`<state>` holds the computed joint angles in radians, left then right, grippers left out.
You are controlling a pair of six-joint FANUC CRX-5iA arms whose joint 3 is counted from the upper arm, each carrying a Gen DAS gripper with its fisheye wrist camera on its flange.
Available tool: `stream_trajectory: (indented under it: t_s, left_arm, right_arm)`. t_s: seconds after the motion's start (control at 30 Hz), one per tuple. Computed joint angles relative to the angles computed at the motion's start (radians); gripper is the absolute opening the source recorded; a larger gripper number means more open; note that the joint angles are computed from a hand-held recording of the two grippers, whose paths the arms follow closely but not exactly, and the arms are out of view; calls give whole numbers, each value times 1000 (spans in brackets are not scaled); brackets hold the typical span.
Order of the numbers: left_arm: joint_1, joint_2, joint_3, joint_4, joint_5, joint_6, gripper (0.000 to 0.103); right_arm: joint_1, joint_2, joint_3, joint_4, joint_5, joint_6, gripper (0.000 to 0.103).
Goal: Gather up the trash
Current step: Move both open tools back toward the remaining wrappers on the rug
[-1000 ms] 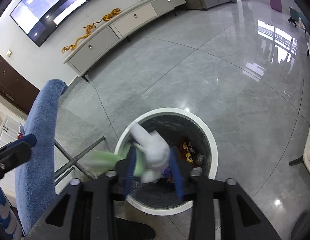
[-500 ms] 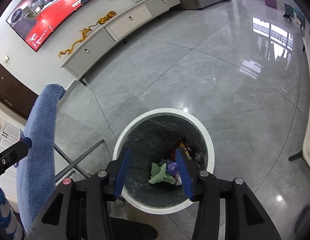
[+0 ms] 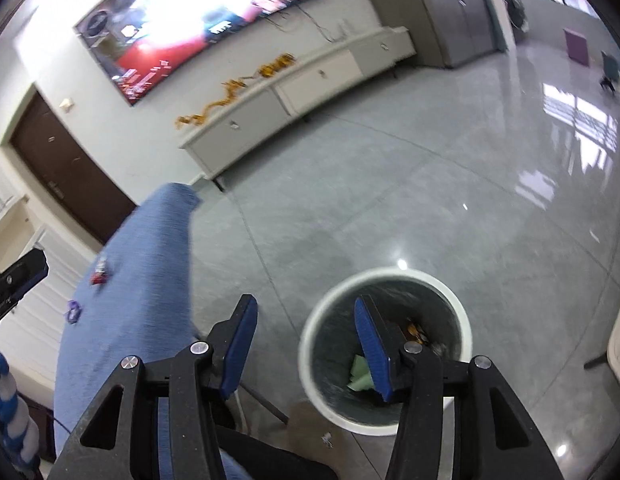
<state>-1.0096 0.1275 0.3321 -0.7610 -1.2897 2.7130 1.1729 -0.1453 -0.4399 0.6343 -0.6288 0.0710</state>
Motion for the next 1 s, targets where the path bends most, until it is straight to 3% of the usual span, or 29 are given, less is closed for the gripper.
stream_trajectory:
  t_s: [0.27,0.57,0.9,1.0]
  left_arm:
    - [-131,-180,-93,-220,-240,147,67]
    - [-313,-335,-190,-385,-475,248,67]
    - [-468,-432,-271,-492,-723,382,67]
    - [-484,-447,-295,-497,-765,414,76]
  right_arm:
    - [70,9,63,118,1,5,52]
    - [150,54,140,184,-22,25,54]
    - [184,116,222,217,-6,79,59]
    - [197,138,249,218,-20,93,66]
